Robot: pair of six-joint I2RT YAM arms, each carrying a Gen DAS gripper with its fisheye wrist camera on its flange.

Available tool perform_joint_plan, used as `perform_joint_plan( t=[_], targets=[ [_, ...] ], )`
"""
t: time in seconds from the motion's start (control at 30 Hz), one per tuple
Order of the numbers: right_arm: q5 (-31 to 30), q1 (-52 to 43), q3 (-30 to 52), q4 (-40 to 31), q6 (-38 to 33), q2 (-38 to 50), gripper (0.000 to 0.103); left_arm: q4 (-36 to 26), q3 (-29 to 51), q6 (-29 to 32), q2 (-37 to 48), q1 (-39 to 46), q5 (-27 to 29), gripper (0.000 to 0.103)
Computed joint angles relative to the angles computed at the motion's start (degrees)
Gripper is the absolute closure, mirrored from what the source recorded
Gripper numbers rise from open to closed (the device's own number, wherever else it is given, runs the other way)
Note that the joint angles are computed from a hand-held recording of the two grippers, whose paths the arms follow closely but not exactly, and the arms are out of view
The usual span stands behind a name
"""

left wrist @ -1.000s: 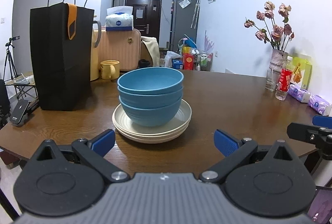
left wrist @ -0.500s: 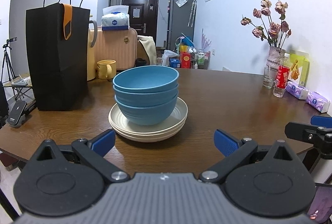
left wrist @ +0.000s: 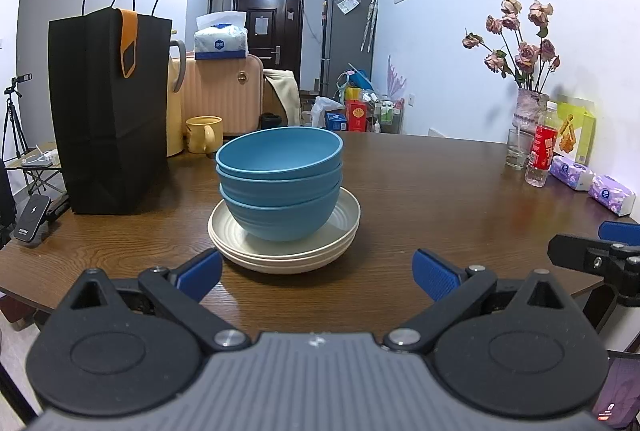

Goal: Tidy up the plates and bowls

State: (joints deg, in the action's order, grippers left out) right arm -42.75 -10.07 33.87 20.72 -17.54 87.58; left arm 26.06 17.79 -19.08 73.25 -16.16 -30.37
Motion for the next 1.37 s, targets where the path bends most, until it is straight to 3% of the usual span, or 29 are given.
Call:
perform_joint_plan(
  t=[1.37],
  targets=[
    [-0.03,-0.08,-0.12,0.09,0.04,-0.12,0.000,0.74,-0.20,1.07,-0.28,-0.21,0.53,0.000]
  ],
)
